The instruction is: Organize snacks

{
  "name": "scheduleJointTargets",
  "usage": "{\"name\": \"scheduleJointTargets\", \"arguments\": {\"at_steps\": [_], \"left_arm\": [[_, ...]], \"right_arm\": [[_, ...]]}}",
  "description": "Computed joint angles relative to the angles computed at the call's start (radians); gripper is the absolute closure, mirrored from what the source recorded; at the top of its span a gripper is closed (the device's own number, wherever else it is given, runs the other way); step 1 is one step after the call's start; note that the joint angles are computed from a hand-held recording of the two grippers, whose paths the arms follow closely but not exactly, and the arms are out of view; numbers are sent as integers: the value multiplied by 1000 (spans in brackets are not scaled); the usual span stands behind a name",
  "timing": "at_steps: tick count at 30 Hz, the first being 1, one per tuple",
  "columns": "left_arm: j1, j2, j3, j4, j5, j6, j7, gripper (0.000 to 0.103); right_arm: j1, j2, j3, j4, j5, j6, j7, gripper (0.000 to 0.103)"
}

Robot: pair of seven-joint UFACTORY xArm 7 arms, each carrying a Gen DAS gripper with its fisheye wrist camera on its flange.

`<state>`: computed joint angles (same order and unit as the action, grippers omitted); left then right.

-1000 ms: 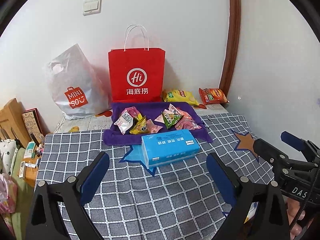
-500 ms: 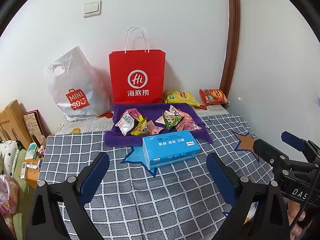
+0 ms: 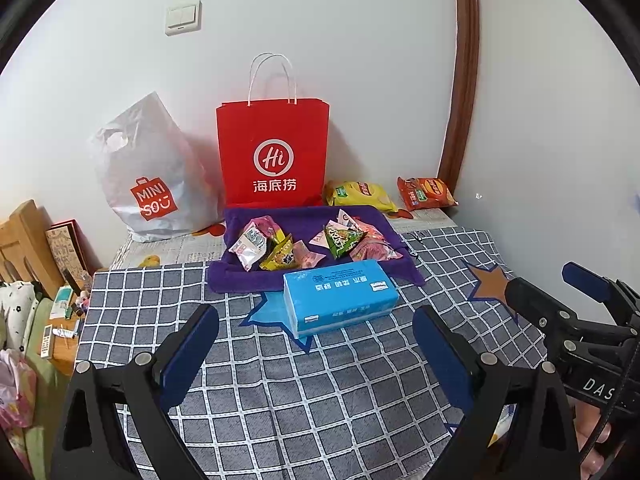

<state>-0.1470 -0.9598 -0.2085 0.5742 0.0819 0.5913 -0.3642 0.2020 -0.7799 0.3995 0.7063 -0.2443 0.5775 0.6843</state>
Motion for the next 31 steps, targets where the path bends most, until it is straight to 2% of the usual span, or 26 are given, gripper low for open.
{"name": "scheduleJointTargets", "arguments": {"at_steps": [31], "left_arm": [[8, 1, -8, 10, 10, 9, -6, 5]], "right_arm": [[6, -17, -7, -6, 13, -5, -9, 6]]}}
